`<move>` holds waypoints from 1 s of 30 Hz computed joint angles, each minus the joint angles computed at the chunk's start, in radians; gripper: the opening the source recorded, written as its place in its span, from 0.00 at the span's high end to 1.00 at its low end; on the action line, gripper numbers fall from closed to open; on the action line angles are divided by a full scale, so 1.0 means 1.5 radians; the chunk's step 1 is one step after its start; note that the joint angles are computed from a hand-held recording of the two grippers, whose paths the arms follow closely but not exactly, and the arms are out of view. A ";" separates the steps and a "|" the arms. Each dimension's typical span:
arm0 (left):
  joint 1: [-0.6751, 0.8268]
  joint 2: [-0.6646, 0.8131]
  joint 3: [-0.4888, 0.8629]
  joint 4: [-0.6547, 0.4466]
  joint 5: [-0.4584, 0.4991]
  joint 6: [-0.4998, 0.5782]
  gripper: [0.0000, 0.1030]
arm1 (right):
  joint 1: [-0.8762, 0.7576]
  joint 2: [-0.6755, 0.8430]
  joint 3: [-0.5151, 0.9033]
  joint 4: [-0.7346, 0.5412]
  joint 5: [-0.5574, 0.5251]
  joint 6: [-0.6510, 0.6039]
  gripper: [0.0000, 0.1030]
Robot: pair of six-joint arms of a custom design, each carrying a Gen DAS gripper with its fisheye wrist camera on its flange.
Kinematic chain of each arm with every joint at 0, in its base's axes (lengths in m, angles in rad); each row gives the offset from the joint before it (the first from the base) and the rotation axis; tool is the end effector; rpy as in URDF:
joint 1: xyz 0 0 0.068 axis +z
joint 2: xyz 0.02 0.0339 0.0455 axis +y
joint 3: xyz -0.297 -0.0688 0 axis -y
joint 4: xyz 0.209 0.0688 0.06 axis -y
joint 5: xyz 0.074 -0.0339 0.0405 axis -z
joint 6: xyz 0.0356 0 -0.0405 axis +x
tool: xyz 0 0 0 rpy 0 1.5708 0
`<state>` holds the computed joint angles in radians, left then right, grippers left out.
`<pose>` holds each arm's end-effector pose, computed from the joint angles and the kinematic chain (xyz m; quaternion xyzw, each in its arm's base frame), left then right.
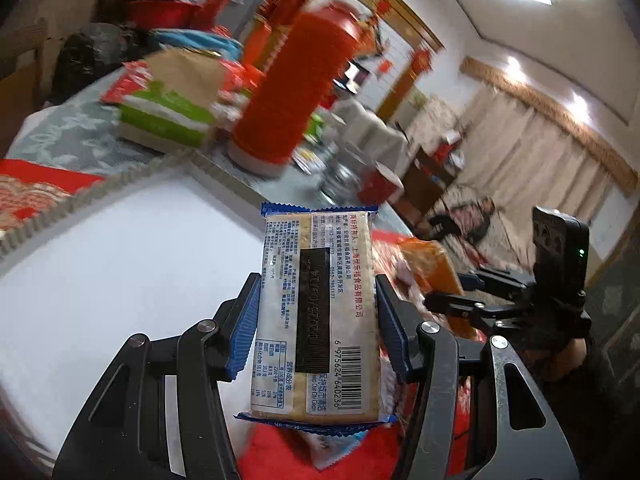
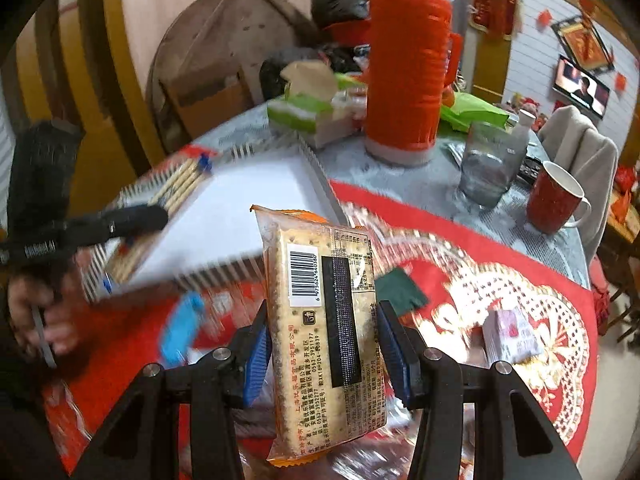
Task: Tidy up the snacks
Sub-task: 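Carry the cracker pack into the tray with left gripper while right gripper grasps orange-edged cracker pack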
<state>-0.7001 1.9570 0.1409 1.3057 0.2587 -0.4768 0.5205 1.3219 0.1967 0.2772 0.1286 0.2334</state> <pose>0.1730 -0.1577 0.1183 0.1601 0.8429 -0.3709 0.3554 0.1440 0.0773 0.1566 -0.1111 0.9271 0.0740 0.3502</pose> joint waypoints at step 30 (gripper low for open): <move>0.115 0.051 0.047 -0.129 -0.028 -0.079 0.47 | 0.020 0.208 0.109 0.098 -0.062 0.104 0.58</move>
